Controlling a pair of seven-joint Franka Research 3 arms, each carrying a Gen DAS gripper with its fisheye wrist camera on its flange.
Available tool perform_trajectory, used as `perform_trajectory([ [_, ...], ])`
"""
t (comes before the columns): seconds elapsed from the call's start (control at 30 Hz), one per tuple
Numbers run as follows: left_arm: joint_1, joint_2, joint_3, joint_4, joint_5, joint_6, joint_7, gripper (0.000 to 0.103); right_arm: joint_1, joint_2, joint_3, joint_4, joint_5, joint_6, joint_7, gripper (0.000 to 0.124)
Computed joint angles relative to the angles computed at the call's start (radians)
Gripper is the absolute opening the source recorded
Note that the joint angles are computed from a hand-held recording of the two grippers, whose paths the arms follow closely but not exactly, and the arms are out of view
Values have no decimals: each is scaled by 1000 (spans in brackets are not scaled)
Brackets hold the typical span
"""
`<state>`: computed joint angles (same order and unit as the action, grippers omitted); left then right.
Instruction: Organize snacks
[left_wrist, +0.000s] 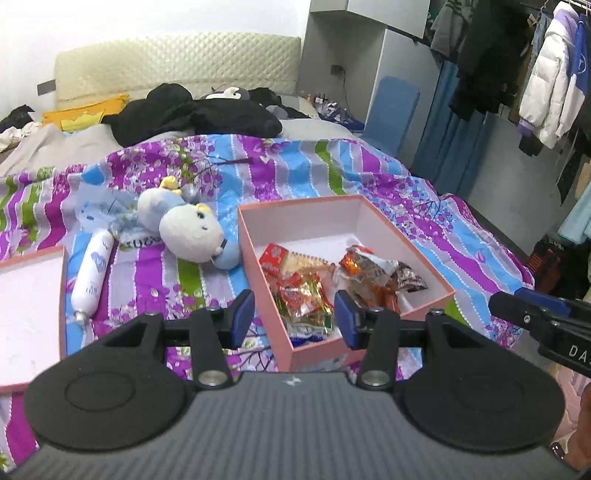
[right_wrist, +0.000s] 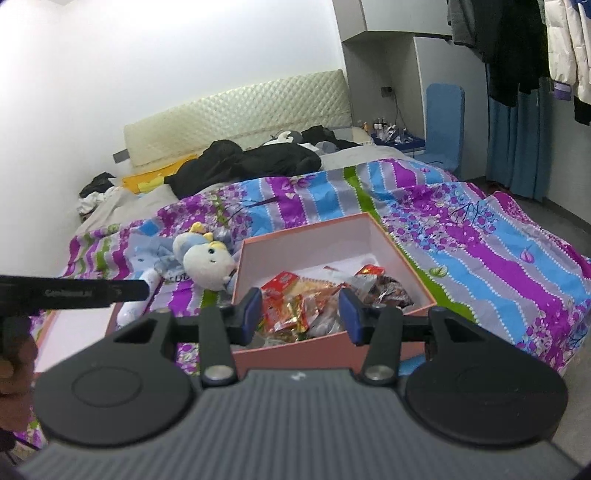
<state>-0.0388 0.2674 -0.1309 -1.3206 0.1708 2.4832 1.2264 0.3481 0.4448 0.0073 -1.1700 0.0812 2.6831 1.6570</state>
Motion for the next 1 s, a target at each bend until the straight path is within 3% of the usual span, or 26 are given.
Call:
perform_trajectory([
  [0.47, 14, -69, 8, -99, -3, 36, -38, 56, 15, -56, -9, -94, -28, 40, 48, 49],
  [0.57, 16, -72, 11, -103, 0, 33, -60, 68, 23, -58, -19, -99, -54, 45, 58, 49],
  [0.63, 22, -76, 11, -113, -11, 45, -65, 85, 32, -56, -32, -99, -79, 54, 76, 50],
  [0.67, 21, -76, 14, -114, -1, 45, -76, 87, 34, -52, -37, -92, -89, 49, 84, 53],
  [0.73, 23, -80, 15, -121, 5, 48, -78, 92, 38, -50, -45, -91, -107, 54, 103, 83],
  [0.8, 19, -82, 18, -123, 33, 50, -77, 96, 51, -54, -65, -108, -143, 82, 132, 94],
  [1.0, 24, -84, 16, -131, 28, 59, -90, 97, 34, -45, -54, -99, -139, 50, 155, 94],
])
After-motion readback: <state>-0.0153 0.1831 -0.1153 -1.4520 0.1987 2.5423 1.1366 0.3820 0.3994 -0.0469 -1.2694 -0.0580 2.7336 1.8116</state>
